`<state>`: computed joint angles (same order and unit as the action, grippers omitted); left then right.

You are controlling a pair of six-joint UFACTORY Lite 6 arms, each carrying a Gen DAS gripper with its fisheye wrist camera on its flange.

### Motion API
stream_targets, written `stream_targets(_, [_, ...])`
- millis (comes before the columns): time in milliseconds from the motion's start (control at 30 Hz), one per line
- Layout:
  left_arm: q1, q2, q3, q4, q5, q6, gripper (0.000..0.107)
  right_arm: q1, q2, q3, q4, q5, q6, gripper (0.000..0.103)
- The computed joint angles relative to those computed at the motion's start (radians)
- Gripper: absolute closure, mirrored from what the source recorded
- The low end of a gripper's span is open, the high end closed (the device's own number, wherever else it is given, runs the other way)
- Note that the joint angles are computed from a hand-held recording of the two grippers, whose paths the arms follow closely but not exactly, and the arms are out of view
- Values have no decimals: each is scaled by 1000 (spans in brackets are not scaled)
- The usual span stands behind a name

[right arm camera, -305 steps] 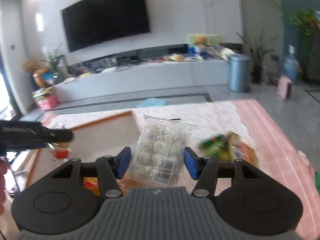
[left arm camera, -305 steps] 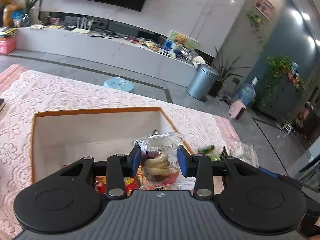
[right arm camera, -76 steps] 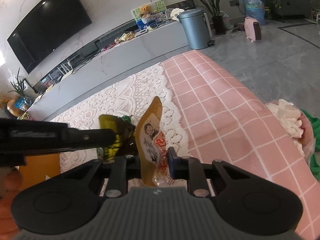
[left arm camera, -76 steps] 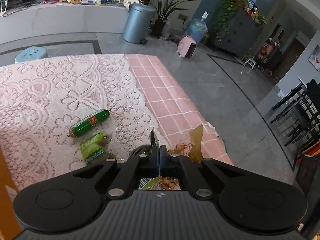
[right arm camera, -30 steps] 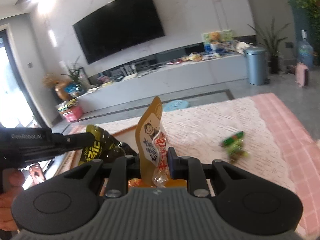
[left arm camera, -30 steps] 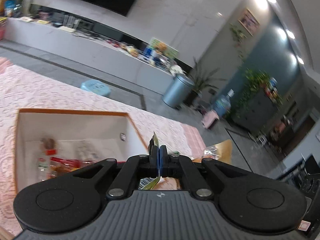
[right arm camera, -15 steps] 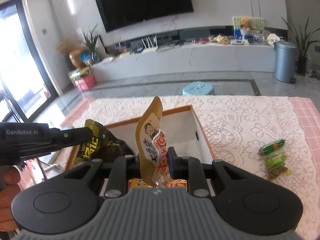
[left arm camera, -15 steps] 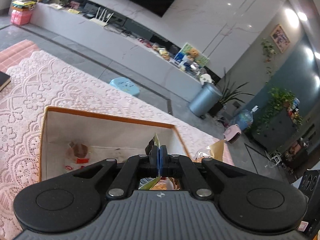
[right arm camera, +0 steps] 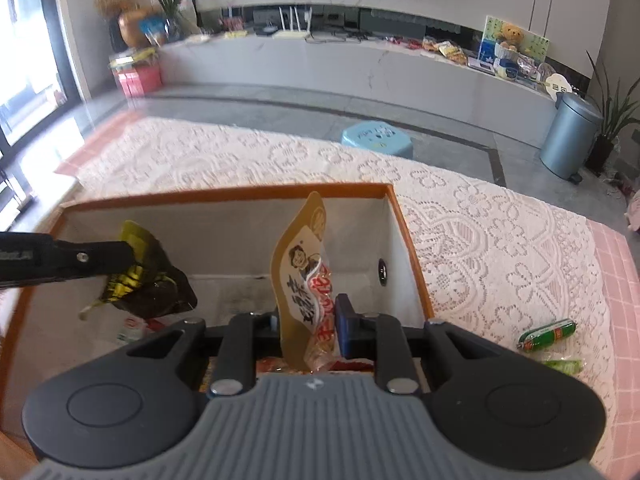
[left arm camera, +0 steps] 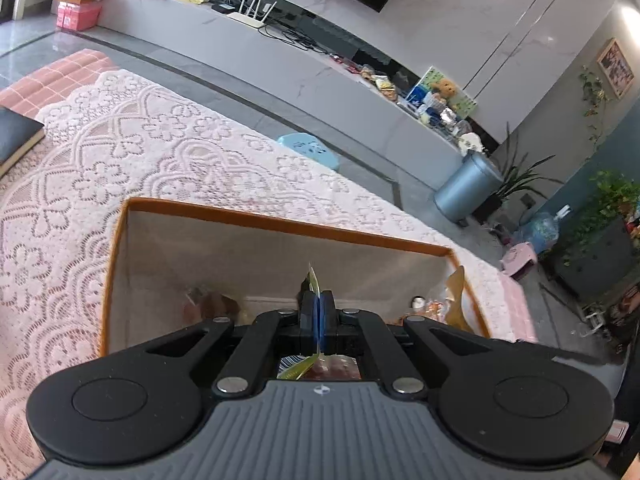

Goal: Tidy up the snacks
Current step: 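Lower the tan bag and dark green bag into the box and open both tools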

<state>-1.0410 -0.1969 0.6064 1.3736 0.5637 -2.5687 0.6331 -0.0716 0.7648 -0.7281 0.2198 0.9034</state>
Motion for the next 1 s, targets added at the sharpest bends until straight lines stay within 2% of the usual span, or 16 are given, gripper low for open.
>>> stream_targets(133, [28,26,5,35,-52,-10,107,27,100,65,-168,50,153,84])
stream_targets(300, [11,89,48,-4,-44,69,107,51,143,86,-179,60,162,84])
stream_targets(500, [6,101,31,72,-86,-22,103,33,134,68,-58,-5,65,80])
stream_targets(633, [12,88,12,112,-110,-78,97,19,112,64,118,-25,-87,70])
stream_targets(700, [-8,77,7,82,-86,-64,83,15,106,61,214,-38,-167,67])
stream_targets(767, [-26,58,-3,62,-63,-57,75,14,92,52,258,-38,-188,61])
stream_targets(900, [-71,1,-28,38,-18,-57,66,2,43,26,532,-55,-416,56])
stream_targets(933, [-86,-4,-23,18,4,-44,65,5,31,22,562,-54,-440,54])
stream_targets(1000, [-131,-11,-8,-37,73,-13,61,19,4,14,509,-43,-382,52])
